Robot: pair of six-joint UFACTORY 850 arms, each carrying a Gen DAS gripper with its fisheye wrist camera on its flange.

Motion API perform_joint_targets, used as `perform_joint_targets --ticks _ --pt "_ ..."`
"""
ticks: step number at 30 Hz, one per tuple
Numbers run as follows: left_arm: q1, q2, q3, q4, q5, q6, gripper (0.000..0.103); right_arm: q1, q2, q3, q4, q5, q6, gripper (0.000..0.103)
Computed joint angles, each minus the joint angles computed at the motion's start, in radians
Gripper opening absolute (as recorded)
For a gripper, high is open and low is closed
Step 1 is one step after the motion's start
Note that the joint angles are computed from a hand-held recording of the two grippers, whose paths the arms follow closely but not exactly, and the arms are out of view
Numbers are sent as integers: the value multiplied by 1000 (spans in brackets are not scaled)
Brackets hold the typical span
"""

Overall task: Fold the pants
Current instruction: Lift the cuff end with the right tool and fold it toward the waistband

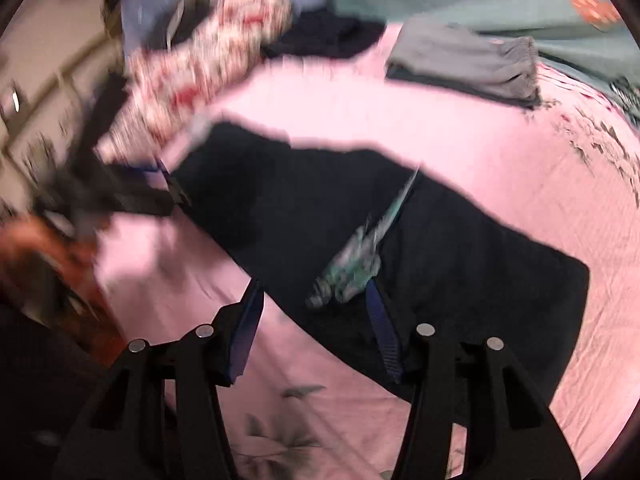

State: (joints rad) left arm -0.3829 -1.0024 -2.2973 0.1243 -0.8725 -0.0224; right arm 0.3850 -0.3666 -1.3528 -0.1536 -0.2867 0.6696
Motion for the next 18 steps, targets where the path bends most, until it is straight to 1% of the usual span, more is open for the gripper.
perform_joint_targets --ticks 2,3,4,5,6,8,9,10,11,13,14,15,17,18 --pt "-2 -7 -13 -19 2 16 101 -32 50 52 -11 86 124 54" --pt "-3 -17 -28 -20 1 18 101 -42 54 57 -59 102 217 49" --pt "-4 -25 -41 -20 -5 16 101 -56 52 55 -91 113 289 37" --pt "-5 -35 -58 -24 -13 15 101 -77 40 47 -85 118 319 30" --pt "-5 -43 -69 -27 -20 13 101 -87 31 42 -72 117 316 18" --pt "-5 -58 -94 -26 -35 6 101 -100 -15 -1 -91 90 339 16" --pt "-4 -58 -95 -25 -36 3 101 -100 -47 -31 -81 79 320 16" --pt "-4 -58 -96 -20 -36 -2 101 -99 -73 -57 -37 56 260 16" --pt "-3 -58 -96 -15 -36 -6 101 -94 -103 -87 -10 14 203 16" --pt "0 -57 -96 -5 -36 -17 101 -78 -177 -154 65 -100 64 16" --pt "1 -57 -97 3 -37 -25 101 -66 -199 -172 52 -133 41 16" --pt "3 -57 -99 13 -39 -36 101 -57 -196 -173 3 -139 60 16" --pt "7 -49 -92 28 -34 -58 101 -52 -184 -181 0 -169 48 16" --pt "12 -43 -85 41 -27 -74 101 -56 -153 -156 19 -136 48 16"
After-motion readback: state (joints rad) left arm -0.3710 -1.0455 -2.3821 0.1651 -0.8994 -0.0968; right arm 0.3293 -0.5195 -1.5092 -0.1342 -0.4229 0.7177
